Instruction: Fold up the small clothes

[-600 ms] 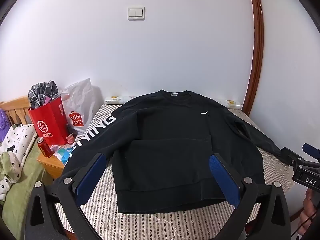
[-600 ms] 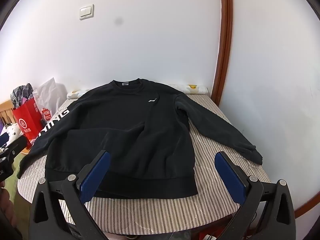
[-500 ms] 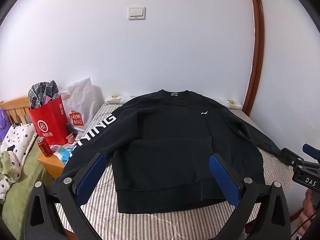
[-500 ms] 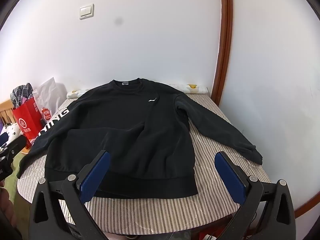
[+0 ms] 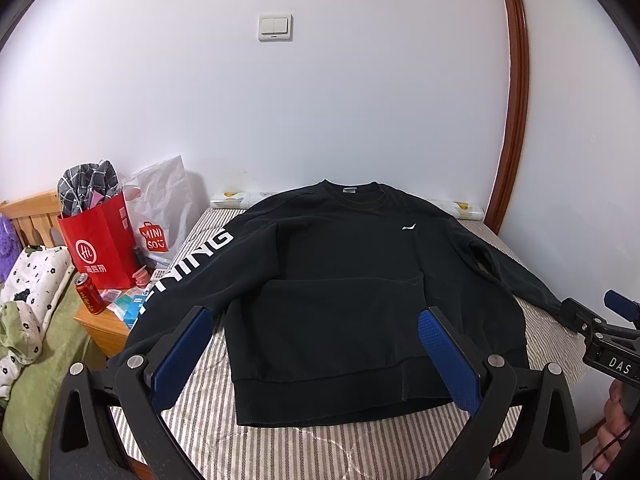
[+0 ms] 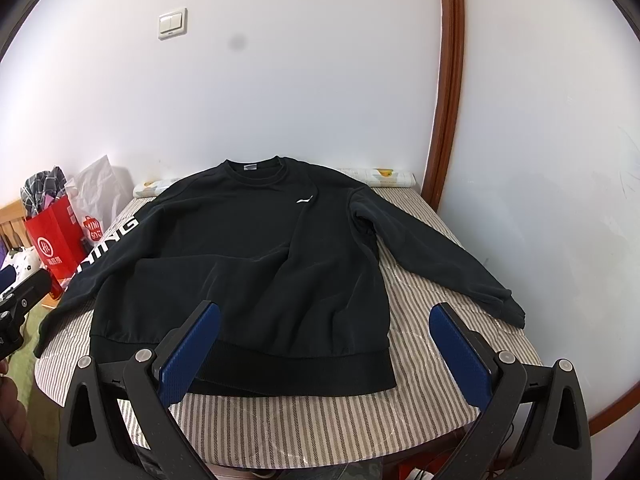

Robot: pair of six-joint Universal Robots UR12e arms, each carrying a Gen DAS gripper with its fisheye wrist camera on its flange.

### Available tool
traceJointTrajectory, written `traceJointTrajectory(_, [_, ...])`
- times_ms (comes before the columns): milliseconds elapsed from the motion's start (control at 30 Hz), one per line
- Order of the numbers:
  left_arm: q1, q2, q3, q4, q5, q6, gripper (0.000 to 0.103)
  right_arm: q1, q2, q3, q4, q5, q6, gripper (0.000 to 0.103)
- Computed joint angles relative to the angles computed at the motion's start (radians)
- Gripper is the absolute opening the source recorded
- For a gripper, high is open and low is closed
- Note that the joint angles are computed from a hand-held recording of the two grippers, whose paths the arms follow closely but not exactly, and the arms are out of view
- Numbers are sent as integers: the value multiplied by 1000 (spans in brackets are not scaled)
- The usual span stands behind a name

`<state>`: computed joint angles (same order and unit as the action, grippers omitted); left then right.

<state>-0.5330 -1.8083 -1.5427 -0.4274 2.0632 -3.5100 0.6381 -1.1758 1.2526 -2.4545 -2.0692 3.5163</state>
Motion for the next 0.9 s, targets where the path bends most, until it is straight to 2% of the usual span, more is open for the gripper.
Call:
traceJointTrajectory(467, [2,7,-11,12,6,9,103,1,0,0,-1,-1,-1,102])
traceJointTrajectory(900, [9,-2,-25,73,28,40,103,1,8,-5,0,-1,-2,103])
